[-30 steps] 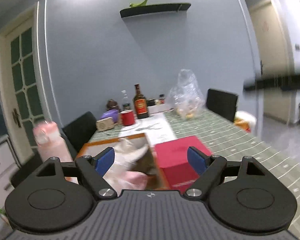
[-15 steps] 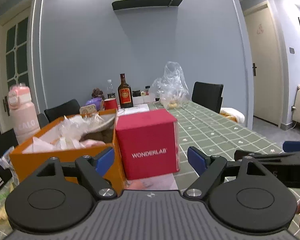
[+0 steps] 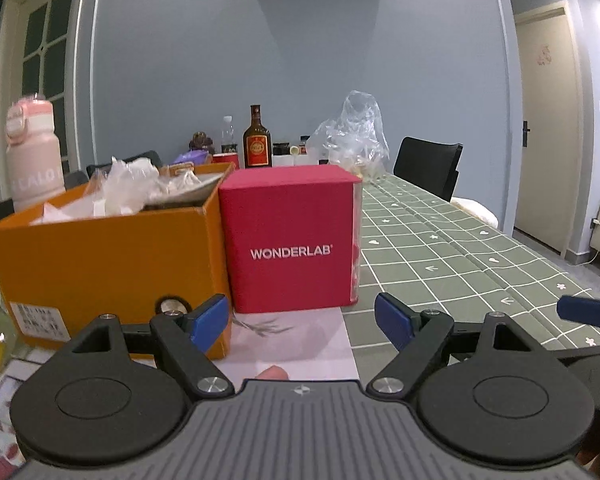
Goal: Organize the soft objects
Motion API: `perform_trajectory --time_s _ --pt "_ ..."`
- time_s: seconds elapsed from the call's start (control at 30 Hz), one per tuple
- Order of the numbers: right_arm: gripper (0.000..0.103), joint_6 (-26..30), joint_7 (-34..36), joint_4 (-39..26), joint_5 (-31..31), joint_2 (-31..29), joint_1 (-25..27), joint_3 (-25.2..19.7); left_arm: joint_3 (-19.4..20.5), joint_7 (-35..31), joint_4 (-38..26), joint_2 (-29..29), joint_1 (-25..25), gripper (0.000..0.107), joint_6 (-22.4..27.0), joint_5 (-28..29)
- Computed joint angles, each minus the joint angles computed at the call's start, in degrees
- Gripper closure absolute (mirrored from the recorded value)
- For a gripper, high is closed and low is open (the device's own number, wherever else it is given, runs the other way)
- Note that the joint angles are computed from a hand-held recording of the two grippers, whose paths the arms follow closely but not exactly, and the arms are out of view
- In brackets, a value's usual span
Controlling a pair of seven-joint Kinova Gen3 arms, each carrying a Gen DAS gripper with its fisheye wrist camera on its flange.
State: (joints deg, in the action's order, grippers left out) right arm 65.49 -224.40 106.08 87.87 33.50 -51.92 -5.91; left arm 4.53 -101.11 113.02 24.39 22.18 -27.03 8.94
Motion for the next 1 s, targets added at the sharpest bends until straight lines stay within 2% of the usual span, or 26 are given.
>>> perform_trajectory --time_s 0.1,0.17,0.3,0.43,0.5,1.0 --pt "0.003 0.5 2.6 -1.2 -1.2 0.4 -0.3 0.1 -0.2 0.0 -0.7 0.2 0.0 0.011 1.9 0.6" --pt "0.003 -0.1 1.9 -0.8 -1.0 0.2 -0.2 0.2 0.4 0.9 -0.7 0.0 -0.8 0.011 2.2 -0.4" --pt "0.003 -1.5 1.1 -0.3 -1.2 -0.5 0.5 0.0 -2.3 -1.1 -0.8 -0.2 2.2 0.011 2.3 4.0" --pt "0.003 -1.8 1.9 -0.8 -1.8 -0.5 0.6 0.2 0.0 0.9 -1.9 -0.2 -0.5 0.011 5.4 1.6" --pt "0.003 -1.8 2.5 -1.2 -2.3 -0.3 0.5 0.3 -0.5 1.1 -2.4 -0.2 0.0 0.011 6.3 1.7" --pt "0.003 -2.7 4.7 -2.4 -3.3 0.2 0.1 1.2 -2.0 0.0 -2.4 -0.4 1.7 0.011 6.7 2.5"
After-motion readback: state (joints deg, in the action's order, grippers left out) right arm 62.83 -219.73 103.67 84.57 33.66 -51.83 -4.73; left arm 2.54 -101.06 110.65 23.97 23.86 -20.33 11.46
